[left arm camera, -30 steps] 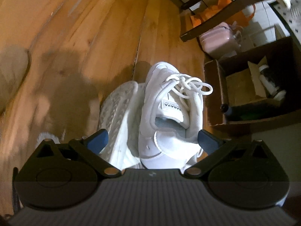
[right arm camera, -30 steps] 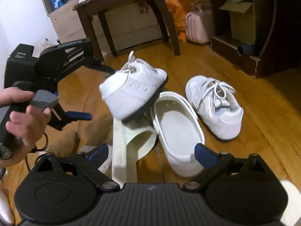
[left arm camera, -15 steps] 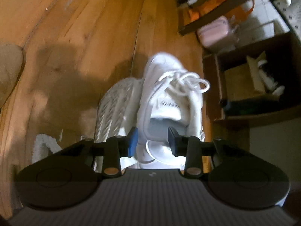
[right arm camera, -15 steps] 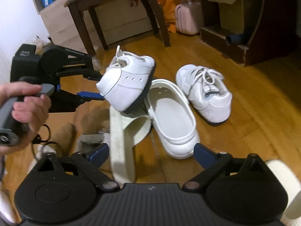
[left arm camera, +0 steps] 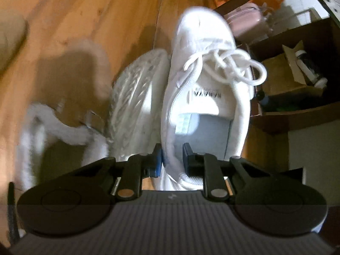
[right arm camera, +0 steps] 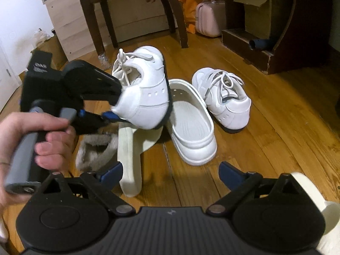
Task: Organize scattered shoes
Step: 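Lift and carry the lace-up sneaker away from the pile with the left tool, then set the lace-up sneaker on the floor and open the left tool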
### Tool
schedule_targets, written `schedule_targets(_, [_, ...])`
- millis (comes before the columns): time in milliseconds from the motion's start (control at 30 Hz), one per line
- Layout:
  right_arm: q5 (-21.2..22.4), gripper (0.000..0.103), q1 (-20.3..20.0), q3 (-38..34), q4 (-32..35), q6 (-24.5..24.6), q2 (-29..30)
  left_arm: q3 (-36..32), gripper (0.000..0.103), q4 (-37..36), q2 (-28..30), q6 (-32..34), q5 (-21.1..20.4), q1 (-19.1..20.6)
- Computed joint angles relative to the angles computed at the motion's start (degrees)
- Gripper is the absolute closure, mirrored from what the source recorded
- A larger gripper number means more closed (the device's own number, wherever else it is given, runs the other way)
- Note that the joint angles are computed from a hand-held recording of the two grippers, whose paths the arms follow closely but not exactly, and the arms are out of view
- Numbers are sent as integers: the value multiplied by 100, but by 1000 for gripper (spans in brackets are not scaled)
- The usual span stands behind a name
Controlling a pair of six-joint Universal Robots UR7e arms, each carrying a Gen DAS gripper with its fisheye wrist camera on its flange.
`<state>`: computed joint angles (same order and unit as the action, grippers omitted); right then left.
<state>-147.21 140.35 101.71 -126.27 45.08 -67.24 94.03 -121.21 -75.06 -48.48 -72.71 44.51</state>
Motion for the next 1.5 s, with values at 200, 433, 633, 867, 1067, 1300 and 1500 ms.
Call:
schedule_targets(200, [367, 6, 107, 278, -65, 318, -251, 597, 85, -114, -704, -263, -161, -60])
schedule_targets(433, [625, 6, 234, 455, 259, 730, -423, 880, 83, 490, -1206, -175, 325, -537])
schedule_targets(633, [674, 6, 405, 643, 716, 1347, -740, 1027, 82, 860, -1504, -389, 488, -861])
schedule_targets(867, [715, 6, 608, 777, 1213, 1877, -1009, 1180, 74, 1484, -1995, -536, 857, -1373])
schedule_targets(1067, [826, 5, 702, 845, 1210, 1834, -990, 1349, 92, 1316, -2589, -801, 333, -1432])
schedule_targets(1300, [805, 5, 749, 822, 1274, 1100, -876, 1053, 49, 3290, -3172, -1553, 954, -2175])
schedule_targets(1500, [1172, 5, 737, 682, 1859, 1394, -766, 1532, 49, 3445, -3626, -2451, 205, -1642])
